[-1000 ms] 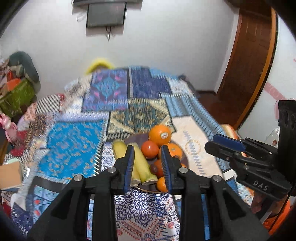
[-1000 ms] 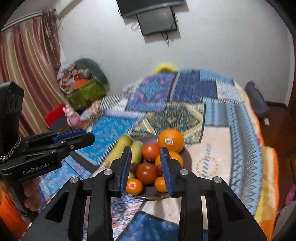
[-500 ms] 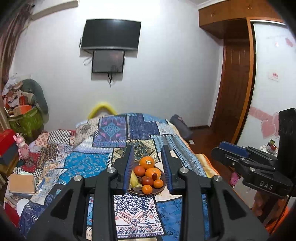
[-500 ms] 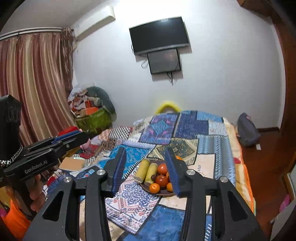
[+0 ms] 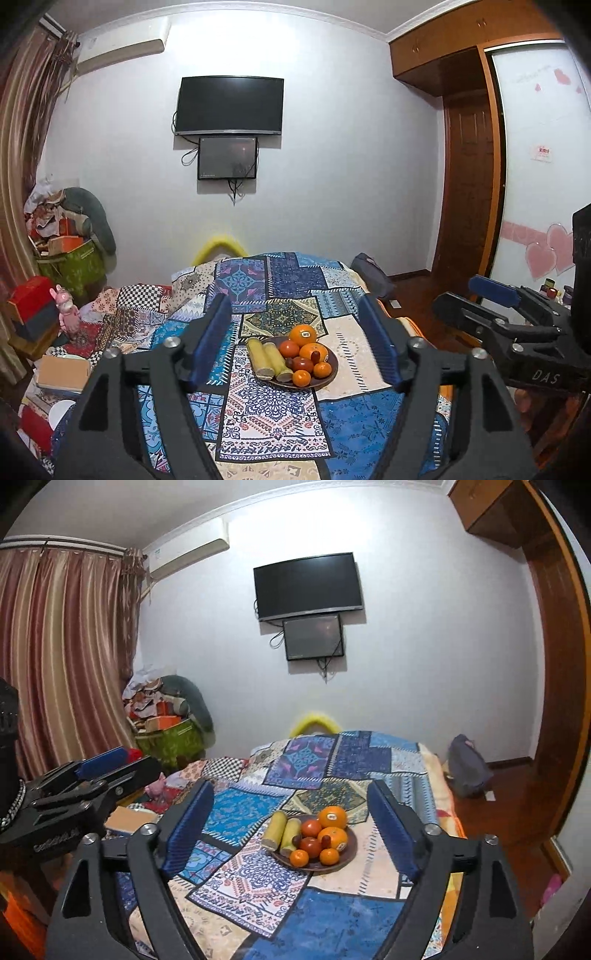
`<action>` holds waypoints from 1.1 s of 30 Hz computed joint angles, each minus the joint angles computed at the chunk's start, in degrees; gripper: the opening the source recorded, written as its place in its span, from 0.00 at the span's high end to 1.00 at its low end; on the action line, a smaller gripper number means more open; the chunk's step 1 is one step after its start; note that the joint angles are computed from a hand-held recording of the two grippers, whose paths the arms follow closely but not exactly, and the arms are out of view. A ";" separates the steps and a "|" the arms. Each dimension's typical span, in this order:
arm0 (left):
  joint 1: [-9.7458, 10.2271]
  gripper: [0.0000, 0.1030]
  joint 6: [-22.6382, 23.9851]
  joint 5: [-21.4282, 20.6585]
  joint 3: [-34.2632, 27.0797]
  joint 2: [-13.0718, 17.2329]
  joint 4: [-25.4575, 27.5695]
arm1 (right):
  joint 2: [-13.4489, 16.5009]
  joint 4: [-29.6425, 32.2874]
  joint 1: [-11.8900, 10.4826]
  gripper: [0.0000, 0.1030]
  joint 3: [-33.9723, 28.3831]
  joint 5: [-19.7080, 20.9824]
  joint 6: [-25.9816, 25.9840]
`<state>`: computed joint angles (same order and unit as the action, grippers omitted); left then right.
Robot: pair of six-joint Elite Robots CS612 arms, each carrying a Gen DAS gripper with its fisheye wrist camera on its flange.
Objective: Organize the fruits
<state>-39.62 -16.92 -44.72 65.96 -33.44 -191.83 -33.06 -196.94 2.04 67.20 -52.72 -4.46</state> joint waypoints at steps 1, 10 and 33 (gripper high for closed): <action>0.02 0.24 0.01 -0.07 0.11 0.01 -0.29 | -0.15 -0.46 -0.03 0.13 0.39 -0.32 0.25; -0.35 0.02 0.62 2.98 0.09 0.58 -2.38 | -0.55 -3.74 0.07 0.00 1.85 -2.94 0.78; -0.46 0.00 0.65 3.95 0.09 0.97 -2.75 | -1.15 -6.64 0.27 0.00 3.48 -4.92 0.72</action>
